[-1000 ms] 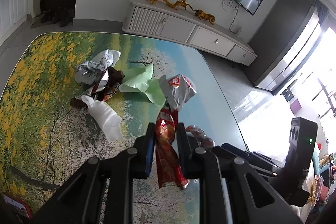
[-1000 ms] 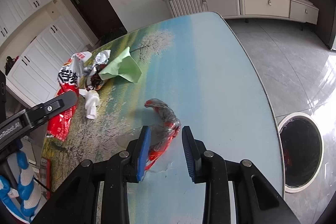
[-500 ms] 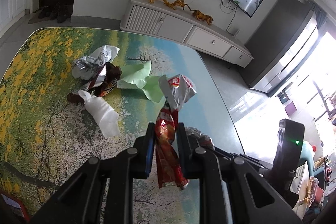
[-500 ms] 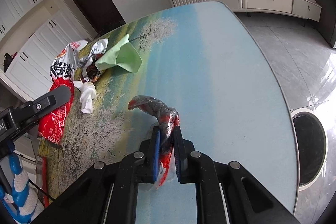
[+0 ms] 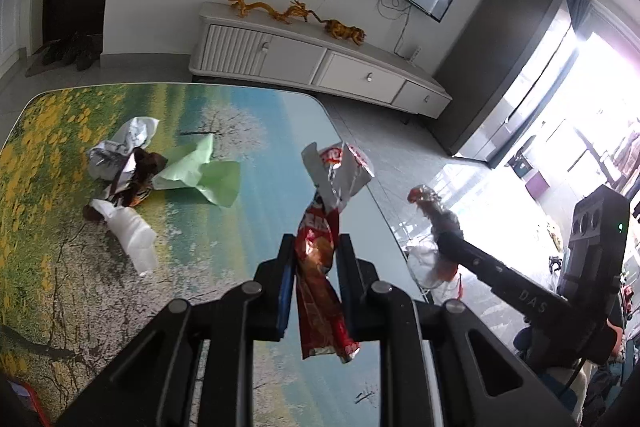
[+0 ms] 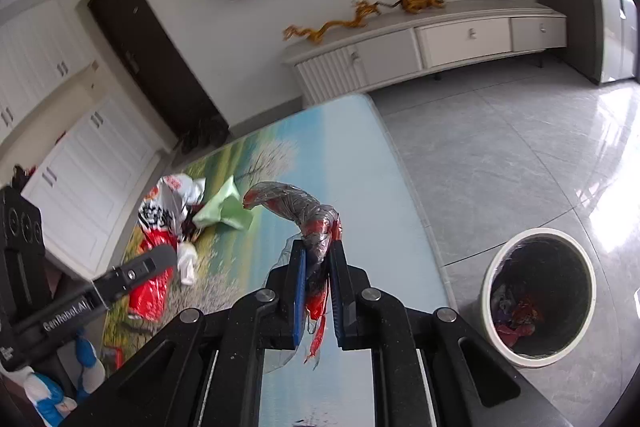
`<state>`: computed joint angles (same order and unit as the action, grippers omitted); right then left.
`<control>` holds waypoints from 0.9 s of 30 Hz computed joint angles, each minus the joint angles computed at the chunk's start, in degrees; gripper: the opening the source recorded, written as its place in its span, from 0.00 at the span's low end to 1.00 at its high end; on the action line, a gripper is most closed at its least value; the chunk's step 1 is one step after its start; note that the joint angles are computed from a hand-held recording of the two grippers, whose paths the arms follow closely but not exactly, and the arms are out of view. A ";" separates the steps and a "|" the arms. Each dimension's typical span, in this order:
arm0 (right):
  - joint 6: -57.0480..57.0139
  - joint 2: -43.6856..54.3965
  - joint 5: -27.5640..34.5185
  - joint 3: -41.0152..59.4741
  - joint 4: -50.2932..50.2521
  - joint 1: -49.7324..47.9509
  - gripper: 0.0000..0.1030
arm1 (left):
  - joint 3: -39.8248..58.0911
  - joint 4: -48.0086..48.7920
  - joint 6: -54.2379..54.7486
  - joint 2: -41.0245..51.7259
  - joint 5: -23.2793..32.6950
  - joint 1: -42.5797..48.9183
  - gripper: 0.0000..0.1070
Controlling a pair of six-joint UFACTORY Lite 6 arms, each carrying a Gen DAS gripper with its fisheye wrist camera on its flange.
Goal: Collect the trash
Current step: 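Lift both held items off the table and turn toward the bin, then hold both items over the bin and open both grippers to drop them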
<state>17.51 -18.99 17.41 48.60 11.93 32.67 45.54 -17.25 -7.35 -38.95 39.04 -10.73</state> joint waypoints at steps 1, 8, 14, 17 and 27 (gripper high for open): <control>-2.34 -1.41 0.63 -0.53 2.20 -1.81 0.11 | 1.12 2.02 -2.73 1.51 -0.89 -2.83 0.18; -22.90 -7.86 5.01 -5.04 20.53 -20.19 0.11 | 10.65 13.87 -17.99 16.18 -6.31 -19.39 0.18; -43.54 -6.26 9.42 -9.07 36.74 -38.97 0.11 | 21.55 17.83 -22.47 33.13 -8.66 -27.00 0.18; -51.94 -2.59 11.33 -9.62 42.11 -46.66 0.11 | 28.93 17.92 -22.52 42.66 -8.55 -29.54 0.18; -71.38 13.76 13.03 -9.38 54.51 -58.97 0.11 | 58.03 11.52 -16.62 73.96 -3.05 -34.15 0.18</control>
<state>-53.87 -5.22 30.44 39.23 66.44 -26.31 103.57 -5.73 -23.96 35.00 35.98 -44.87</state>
